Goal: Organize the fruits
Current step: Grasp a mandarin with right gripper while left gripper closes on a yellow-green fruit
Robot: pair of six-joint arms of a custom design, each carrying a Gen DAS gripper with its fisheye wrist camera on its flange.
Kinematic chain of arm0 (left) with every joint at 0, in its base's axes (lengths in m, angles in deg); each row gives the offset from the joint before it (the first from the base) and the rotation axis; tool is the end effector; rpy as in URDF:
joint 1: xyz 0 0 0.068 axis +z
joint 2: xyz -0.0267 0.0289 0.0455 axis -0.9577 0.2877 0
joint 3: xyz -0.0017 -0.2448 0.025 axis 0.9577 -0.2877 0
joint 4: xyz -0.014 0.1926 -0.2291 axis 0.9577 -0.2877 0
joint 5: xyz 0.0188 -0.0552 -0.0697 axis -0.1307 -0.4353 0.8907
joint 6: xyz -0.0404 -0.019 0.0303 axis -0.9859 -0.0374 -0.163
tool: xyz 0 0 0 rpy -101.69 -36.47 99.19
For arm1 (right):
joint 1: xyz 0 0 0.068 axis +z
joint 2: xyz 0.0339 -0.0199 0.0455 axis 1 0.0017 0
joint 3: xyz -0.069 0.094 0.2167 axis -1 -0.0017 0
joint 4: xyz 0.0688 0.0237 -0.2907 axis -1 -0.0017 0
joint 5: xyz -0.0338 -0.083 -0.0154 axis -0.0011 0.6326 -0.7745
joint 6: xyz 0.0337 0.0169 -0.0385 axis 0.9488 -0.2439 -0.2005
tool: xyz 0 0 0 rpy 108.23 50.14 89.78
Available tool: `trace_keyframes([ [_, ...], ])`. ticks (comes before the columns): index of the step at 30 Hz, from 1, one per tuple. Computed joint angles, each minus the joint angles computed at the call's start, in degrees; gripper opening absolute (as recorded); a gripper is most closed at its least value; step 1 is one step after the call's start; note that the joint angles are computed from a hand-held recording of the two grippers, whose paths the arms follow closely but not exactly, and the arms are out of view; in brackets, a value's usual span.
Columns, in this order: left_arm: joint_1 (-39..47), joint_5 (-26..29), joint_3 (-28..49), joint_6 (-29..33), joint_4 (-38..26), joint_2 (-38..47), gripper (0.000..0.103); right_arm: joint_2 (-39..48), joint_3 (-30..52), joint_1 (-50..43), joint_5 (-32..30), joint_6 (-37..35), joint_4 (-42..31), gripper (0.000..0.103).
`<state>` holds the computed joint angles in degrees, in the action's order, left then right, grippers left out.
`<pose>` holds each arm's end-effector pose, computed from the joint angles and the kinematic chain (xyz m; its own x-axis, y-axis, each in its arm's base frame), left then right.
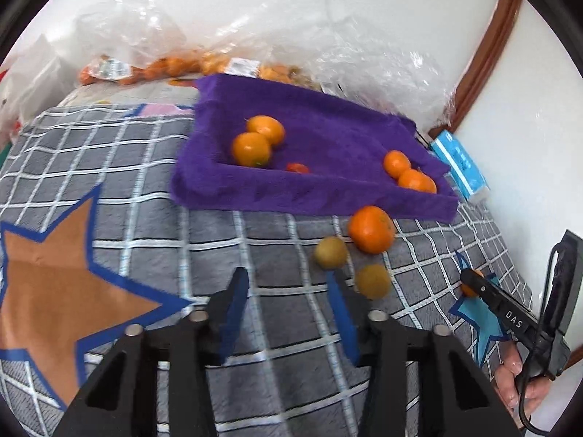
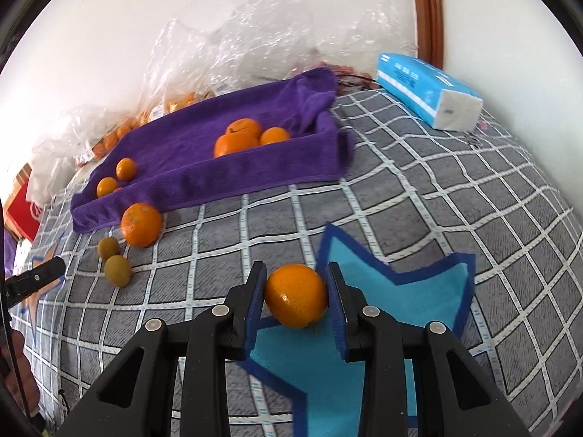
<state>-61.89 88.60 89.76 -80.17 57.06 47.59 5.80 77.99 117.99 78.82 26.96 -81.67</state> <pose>0.2289 0.0339 0.1685 -0.7903 -0.1886 -0.5831 -0.0154 0.9573 -0.2887 0.2579 0.1324 0.1452 -0.7697 0.1103 -0.6288 -0.0411 0.9744 0.2212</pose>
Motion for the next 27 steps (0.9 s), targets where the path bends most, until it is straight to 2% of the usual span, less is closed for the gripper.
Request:
trace_keyframes([
  [3,-3.88,-2.07,0.97,-3.60,2.90,2.99,0.033,0.16,-0.26,-0.79,-0.63,1.06,0.77,0.033],
  [9,-6.96,-1.55,3.78,-6.97,6.30,9.79,0.033,-0.08,-0.58,-0.08,0.00,-0.04,1.34,0.033],
  [10,-7.66,-2.55,3.77,-7.35,6.87,10.43,0.024,0.48,-0.11,0.23,0.27,-0.35,1.21,0.033],
  [14,-8.41,-4.72,2.98,-5.10,5.82,8.46,0.023,0.86,0.17,0.56,0.68,-1.06,1.24,0.033],
  [16,-6.21,-3.96,2.55,-3.90,3.95,6.18,0.023,0.66,-0.02,0.49,0.63,-1.14,1.35,0.033],
  [21,-0.94,-7.15,0.94,1.43,-0.45,1.27,0.023,1.29,0.80,0.43,-0.54,-2.06,0.47,0.033],
  [24,1.91,-8.50,-0.60,4.38,-1.22,-0.99,0.023,1.49,1.32,1.61,1.23,-0.66,1.02,0.033],
  [27,4.46,-5.85,-0.83,4.52,-0.64,0.10,0.023,4.97,4.23,1.84,-4.09,-1.23,1.40,0.033],
])
